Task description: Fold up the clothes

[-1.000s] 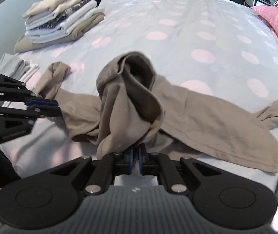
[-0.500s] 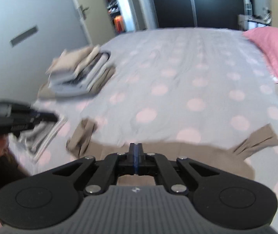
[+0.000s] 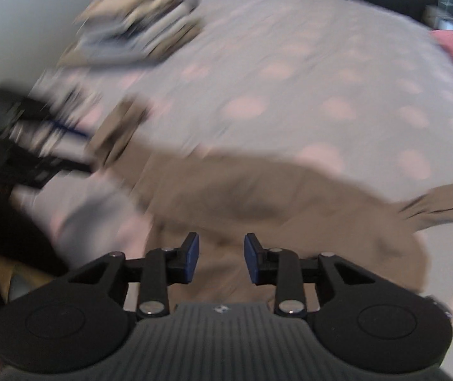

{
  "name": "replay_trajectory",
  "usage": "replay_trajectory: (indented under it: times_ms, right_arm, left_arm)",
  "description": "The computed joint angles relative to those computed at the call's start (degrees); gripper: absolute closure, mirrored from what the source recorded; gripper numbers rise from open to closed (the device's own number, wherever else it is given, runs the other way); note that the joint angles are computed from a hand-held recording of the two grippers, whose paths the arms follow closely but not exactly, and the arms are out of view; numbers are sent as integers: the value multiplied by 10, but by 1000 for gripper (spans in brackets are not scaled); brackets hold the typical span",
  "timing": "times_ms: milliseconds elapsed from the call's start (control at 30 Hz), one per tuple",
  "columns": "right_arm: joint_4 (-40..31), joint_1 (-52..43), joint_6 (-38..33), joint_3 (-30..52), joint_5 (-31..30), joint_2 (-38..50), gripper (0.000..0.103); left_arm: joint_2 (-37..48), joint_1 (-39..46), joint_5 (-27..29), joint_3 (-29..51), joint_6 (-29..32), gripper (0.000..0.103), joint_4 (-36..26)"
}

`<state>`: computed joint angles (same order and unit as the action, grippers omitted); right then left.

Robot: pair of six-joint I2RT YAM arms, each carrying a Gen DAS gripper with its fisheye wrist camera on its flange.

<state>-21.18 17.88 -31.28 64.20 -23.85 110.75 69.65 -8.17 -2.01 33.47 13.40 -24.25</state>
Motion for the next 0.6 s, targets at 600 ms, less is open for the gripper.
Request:
replay_trajectory:
  times_ms: [600]
  right_arm:
    - [93, 102, -129, -100, 90, 99, 64]
  left_arm:
    - [141, -86, 6, -17, -57, 54, 75]
